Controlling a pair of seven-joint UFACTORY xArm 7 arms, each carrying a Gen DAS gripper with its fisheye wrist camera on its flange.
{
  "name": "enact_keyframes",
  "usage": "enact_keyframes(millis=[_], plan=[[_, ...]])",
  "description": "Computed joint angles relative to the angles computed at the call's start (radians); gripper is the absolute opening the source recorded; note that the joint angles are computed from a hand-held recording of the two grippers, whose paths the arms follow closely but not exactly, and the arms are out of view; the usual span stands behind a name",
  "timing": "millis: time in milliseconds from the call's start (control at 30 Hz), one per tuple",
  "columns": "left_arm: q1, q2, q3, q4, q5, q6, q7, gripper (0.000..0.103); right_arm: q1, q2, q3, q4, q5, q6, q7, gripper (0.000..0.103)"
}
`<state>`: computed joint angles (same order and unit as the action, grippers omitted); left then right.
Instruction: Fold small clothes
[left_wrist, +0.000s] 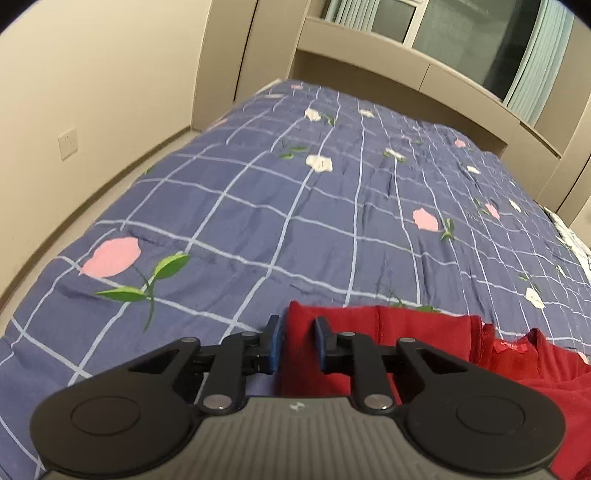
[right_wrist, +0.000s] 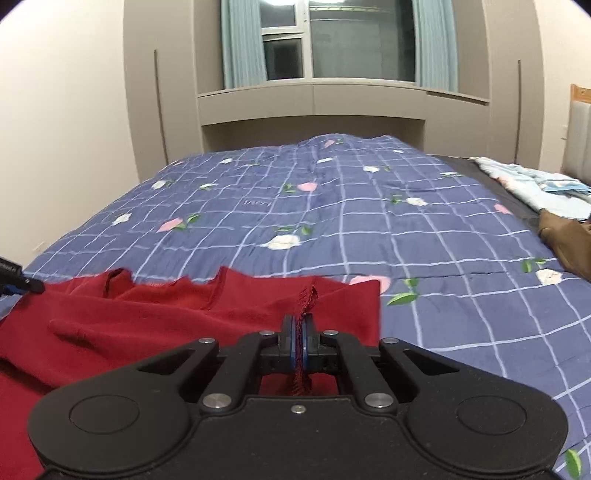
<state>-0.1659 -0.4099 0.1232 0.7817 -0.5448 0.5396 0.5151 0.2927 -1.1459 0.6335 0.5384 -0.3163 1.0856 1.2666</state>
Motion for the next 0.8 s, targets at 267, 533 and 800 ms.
enact_keyframes(millis=[267, 533, 800], plan=[[-0.003, -0.074, 0.032, -0.031, -0.019, 0.032, 0.048, 0.076, 0.021, 0.025, -0.013, -0.014, 0.022, 0.049, 0.020, 0.024], [0.036, -0.292, 0.068, -0.174, 0.069, 0.086, 0.147, 0.087, 0.069, 0.068, 0.026, 0.027, 0.026, 0.108, -0.027, 0.043], [0.100, -0.322, 0.003, -0.228, 0.237, 0.041, 0.011, 0.088, 0.073, 0.093, 0.033, 0.059, 0.005, 0.164, -0.016, 0.044]])
